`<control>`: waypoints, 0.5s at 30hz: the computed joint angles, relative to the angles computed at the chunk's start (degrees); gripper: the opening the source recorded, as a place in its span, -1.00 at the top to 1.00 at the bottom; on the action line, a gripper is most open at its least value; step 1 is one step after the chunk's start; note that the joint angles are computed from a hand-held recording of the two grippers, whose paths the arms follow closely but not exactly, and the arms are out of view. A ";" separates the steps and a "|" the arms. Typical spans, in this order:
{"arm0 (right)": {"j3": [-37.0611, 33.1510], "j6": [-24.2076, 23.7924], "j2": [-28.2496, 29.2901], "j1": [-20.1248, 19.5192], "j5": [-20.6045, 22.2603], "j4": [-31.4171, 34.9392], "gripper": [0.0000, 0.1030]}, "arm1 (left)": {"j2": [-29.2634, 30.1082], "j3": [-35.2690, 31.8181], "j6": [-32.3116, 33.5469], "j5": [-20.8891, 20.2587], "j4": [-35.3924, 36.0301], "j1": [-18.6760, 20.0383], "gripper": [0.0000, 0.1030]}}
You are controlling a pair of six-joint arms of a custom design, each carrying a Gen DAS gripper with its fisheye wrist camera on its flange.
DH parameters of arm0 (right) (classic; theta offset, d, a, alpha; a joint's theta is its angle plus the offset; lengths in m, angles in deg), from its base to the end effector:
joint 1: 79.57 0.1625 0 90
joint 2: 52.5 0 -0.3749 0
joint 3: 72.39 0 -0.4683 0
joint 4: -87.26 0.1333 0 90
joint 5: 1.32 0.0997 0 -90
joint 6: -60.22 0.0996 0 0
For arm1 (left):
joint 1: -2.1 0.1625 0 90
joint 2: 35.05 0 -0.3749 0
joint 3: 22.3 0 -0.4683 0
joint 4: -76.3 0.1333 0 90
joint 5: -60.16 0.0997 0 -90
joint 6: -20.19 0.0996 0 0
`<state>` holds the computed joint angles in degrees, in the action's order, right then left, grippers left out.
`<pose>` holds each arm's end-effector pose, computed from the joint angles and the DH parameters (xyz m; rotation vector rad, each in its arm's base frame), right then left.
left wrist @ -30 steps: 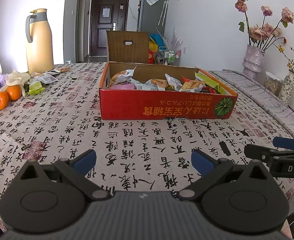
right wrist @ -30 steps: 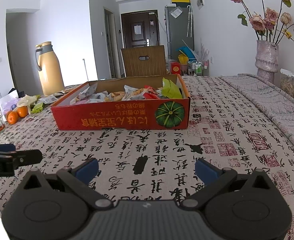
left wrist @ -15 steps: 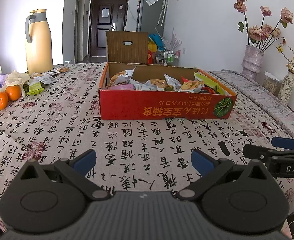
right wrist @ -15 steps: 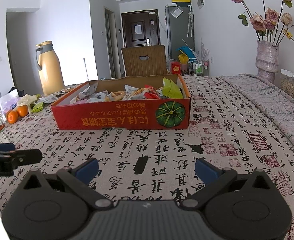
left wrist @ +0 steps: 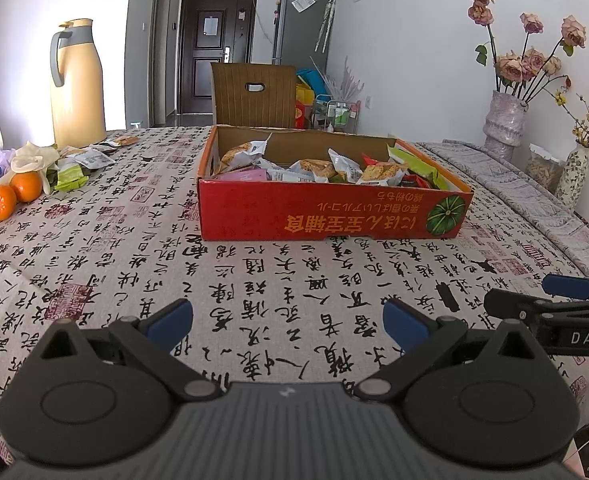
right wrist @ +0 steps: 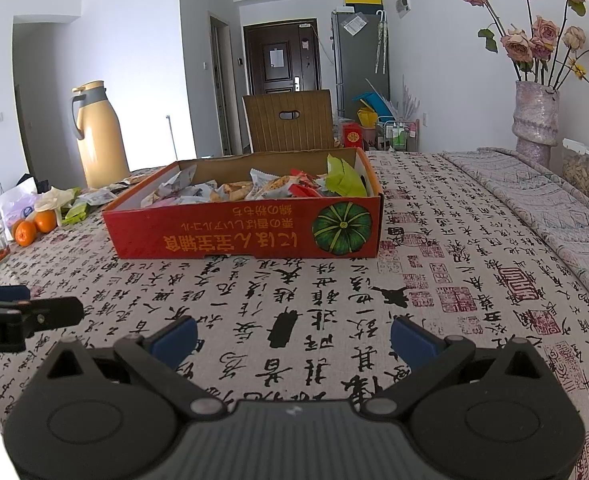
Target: Organize snacks
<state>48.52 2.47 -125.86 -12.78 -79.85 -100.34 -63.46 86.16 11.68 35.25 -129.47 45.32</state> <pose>-0.0809 -0.5771 0.1899 0.8590 -2.3660 1.0568 -0.2230 -0.5164 -0.0962 0.2797 2.1203 -1.2182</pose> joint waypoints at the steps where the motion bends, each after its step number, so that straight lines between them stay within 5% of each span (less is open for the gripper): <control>1: 0.01 -0.01 0.00 -0.01 -0.01 -0.01 -1.00 | 0.02 0.02 -0.03 0.07 -0.01 0.00 -1.00; 15: 0.02 -0.06 -0.03 0.03 -0.08 0.06 -1.00 | 0.04 -0.05 -0.12 -0.19 -0.03 -0.10 -1.00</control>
<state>48.54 2.40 -125.90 -12.74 -79.92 -100.28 -63.42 86.12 11.56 35.06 -129.50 45.21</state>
